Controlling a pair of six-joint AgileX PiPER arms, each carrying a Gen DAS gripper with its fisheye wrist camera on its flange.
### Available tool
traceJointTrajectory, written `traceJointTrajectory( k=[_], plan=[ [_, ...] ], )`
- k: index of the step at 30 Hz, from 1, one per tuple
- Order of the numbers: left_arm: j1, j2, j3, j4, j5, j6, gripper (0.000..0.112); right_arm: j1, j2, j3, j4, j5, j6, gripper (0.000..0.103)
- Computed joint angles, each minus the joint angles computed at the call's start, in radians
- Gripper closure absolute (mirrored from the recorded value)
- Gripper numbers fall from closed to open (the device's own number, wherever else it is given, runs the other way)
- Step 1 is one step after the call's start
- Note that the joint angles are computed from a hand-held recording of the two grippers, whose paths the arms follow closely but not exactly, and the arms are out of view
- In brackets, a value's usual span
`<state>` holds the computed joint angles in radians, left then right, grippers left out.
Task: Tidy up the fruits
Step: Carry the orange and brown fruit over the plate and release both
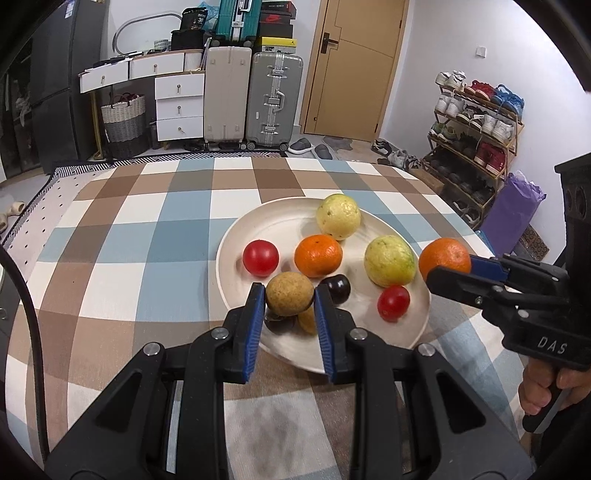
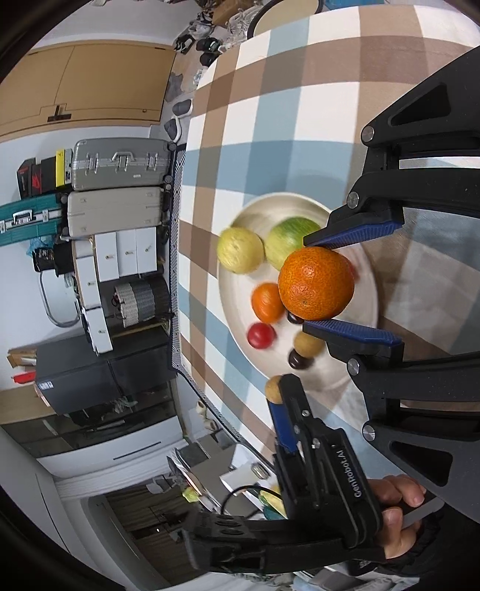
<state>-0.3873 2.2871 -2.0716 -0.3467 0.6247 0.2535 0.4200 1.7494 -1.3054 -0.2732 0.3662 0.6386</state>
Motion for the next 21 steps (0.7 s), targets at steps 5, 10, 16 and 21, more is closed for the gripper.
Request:
traceJointTrajectory(
  k=[5,10,16,21],
  plan=[
    [0.009,0.029,-0.024,0.003,0.005,-0.019,0.088,0.010,0.034,-0.012,0.026,-0.009,-0.038,0.064],
    [0.016,0.041,-0.028,-0.010,0.005,-0.013,0.088,0.013,0.071,-0.028,0.062,-0.015,-0.076,0.064],
    [0.020,0.046,-0.031,-0.027,0.004,0.002,0.088,0.017,0.099,-0.063,0.115,-0.010,-0.142,0.064],
    [0.019,0.051,-0.033,-0.027,0.002,0.001,0.088,0.028,0.088,-0.050,0.045,-0.020,-0.078,0.051]
  ],
)
